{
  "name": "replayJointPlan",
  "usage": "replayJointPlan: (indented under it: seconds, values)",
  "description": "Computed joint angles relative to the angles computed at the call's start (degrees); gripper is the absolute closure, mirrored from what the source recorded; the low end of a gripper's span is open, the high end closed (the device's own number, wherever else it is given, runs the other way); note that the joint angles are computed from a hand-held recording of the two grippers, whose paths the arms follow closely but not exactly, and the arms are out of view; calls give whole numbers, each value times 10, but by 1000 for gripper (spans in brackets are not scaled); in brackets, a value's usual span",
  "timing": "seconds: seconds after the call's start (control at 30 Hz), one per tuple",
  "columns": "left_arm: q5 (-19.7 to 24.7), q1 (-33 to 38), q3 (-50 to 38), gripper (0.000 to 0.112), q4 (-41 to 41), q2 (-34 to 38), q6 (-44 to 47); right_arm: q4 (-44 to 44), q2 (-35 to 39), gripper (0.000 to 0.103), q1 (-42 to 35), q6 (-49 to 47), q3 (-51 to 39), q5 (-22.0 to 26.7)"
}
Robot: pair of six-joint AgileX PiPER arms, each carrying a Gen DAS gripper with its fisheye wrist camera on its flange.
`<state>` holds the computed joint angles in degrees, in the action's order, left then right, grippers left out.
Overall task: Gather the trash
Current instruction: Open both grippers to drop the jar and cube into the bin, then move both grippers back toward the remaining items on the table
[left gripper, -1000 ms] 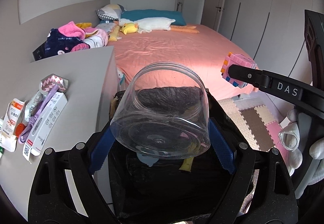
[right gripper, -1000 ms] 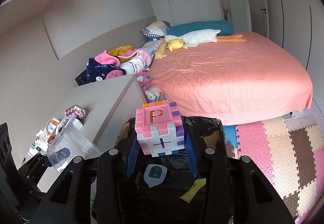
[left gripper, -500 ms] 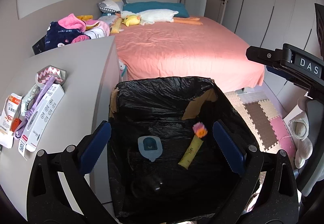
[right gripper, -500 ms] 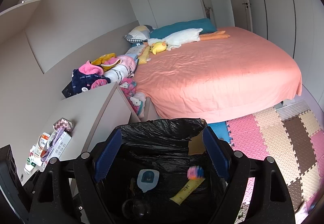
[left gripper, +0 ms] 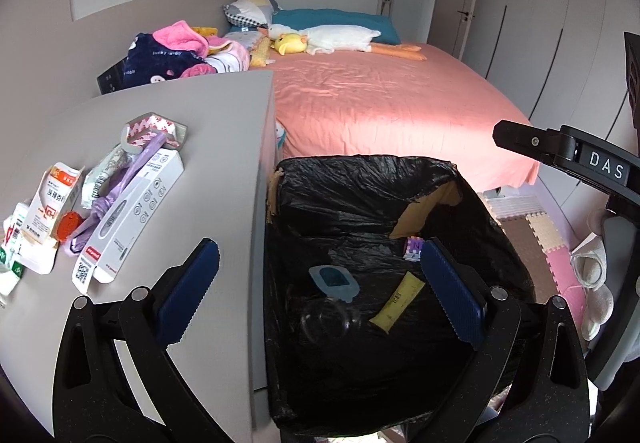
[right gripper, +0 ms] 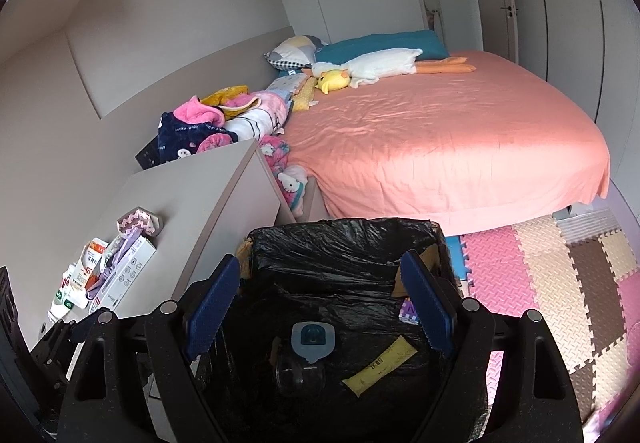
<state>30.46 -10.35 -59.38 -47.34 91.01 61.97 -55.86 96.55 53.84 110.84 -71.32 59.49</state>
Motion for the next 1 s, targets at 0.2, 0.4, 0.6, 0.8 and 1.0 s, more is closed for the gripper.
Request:
replayJointPlan:
  seconds: [0.2,0.4,0.6,0.8,1.0]
  values:
    - [17,57,-4,15,-19,3,37,15,58,21,4,-39,-75,-4]
    - [32,120,-15,15,-33,11,72,32,124,21,10,-86,-171,-2]
    - [54,183,-42,15,-42,28,95,63,204,21,10,-153,-292,5]
    - [70,234,-75,15,-52,56,107,109,286,21,6,-233,-427,21]
    - [75,268,-112,15,-52,86,104,151,361,22,1,-304,-557,48]
